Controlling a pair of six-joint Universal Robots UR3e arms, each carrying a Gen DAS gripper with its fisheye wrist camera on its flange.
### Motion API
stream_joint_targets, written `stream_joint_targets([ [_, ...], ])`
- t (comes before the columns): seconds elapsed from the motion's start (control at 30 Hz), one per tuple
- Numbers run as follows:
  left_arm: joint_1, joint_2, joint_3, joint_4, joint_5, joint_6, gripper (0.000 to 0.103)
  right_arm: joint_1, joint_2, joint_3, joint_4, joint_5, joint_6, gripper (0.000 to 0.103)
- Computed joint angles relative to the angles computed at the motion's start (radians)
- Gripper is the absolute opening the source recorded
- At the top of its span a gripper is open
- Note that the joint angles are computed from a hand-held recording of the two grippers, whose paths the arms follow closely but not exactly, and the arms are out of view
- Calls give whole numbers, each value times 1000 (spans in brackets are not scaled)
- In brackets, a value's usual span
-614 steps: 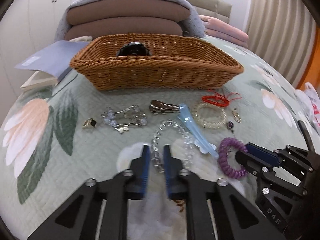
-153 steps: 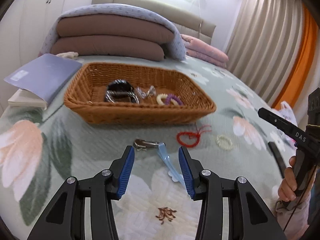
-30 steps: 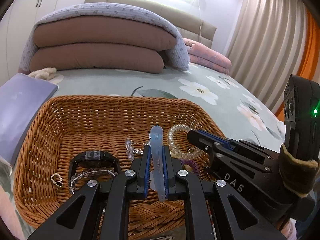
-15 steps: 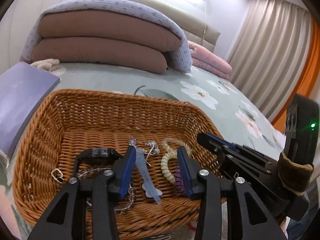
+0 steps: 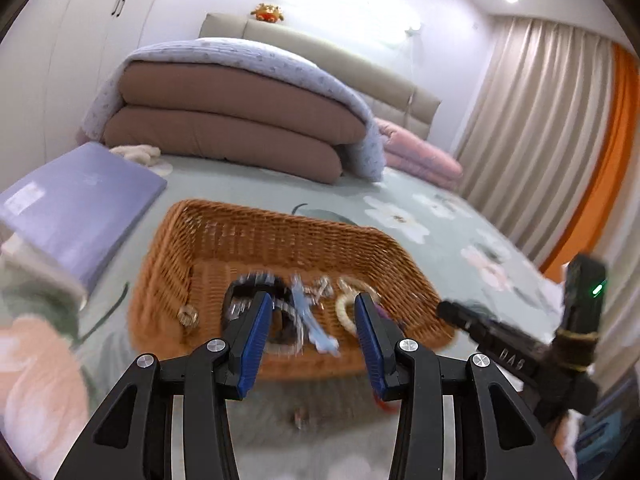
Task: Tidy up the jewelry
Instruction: 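Grasp the silver hair clip with the left tool while the right tool grasps the red cord bracelet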
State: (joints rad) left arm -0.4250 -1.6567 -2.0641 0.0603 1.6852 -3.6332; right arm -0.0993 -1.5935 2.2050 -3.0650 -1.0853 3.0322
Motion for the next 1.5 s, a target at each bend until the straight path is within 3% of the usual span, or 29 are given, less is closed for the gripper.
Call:
stream_joint_targets([
  [0.13,29,114,-189,68,-128,9,44,-71,-152,127,71,67,-62,31],
  [0.27,28,103,-166,-51,-199,69,44,-125,-233,194,178,113,-121,31],
  [0.4,-58,-8,-22,-189,-81,89,44,-58,-152,152,168,47,-111,31],
  [0.63,-90,-123,145,-375,36,139,45,33,-43,83,177,-53,-113,31],
  [0.77,-44,-162,188,-401,-9,201,45,30,-25,65,187,-49,-102,31],
  [0.9,1,-197,222,-424,-145,268,45,53,28,2,227,-76,-82,31],
  [1.0,-29,-199,230,-428,-129,294,45,65,38,-6,226,-92,-81,31],
  [1.17,-43,-110,139,-421,-294,397,45,25,18,33,178,-81,-42,31],
  [1.3,-143,-118,161,-433,-190,417,45,-39,-1,47,219,1,-49,31],
  [1.5,-139,-129,173,-466,-93,302,45,-36,-5,46,232,32,-84,31],
])
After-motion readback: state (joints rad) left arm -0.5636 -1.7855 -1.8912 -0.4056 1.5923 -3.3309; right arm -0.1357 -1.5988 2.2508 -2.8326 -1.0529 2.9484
